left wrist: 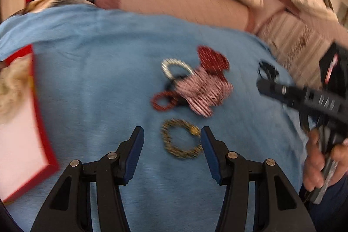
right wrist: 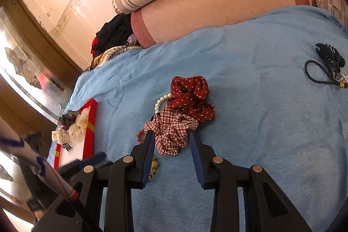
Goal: Organize jewelry
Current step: 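Move both open tools to the jewelry pile on the bed, then grasp the gold beaded bracelet with the left tool while the right tool grasps the gingham scrunchie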
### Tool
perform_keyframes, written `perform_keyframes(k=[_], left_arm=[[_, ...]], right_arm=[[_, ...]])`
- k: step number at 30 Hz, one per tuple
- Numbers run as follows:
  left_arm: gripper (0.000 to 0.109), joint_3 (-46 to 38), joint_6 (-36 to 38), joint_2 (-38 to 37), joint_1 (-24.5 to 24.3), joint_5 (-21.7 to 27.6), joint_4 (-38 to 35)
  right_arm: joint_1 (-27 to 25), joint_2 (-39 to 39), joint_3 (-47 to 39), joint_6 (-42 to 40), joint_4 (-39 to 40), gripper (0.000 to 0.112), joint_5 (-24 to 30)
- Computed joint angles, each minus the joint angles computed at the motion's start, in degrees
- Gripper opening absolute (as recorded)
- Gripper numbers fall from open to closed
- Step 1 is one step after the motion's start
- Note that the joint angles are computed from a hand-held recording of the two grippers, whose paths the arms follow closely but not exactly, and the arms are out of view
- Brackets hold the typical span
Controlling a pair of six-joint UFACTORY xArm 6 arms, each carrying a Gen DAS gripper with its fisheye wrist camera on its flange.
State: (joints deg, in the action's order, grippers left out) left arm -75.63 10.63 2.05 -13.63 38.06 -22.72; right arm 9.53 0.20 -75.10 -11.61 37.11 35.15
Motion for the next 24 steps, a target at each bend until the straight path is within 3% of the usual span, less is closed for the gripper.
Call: perform_keyframes(k=[4, 6, 9, 11, 12, 21, 24], left_arm=[[0.053, -1.6, -1.5, 2.8, -1.7, 1.1, 3.5], [0.047, -1.4, -2.9, 3.4, -1.9, 0.7, 5.8], [0.031, -1.2, -5.7, 5.0, -2.3, -1.4, 8.5], [0.008, -1.1, -7.1, 5.1, -2.6, -2.6, 11.0], [0.005, -1.1, -7.4, 5.1, -2.6, -2.7, 11.8], [0.005, 1.0, -9.4, 2.6, -2.4, -7.7, 14.1], [0.005, 1.3, -10.4, 1.8, -1.6, -9.0, 14.2]], right_arm=[[-0.7, -0.1, 0.1, -1.3, 1.6, 0.036, 0.3], [-0.8, 0.1, -0.1, -1.4, 1.9, 0.036, 0.6], [-1.1, 0.5, -0.2, -1.7, 2.6, 0.036, 1.1], [-1.1, 0.8, -0.4, -1.3, 2.2, 0.036, 1.1], [-1.2, 1.0, -0.5, -1.2, 2.2, 0.036, 1.2], [-1.0, 4.4, -2.8, -0.1, 3.0, 0.04, 2.9], [0.0, 6.5, -3.9, 0.6, 3.7, 0.041, 1.0]])
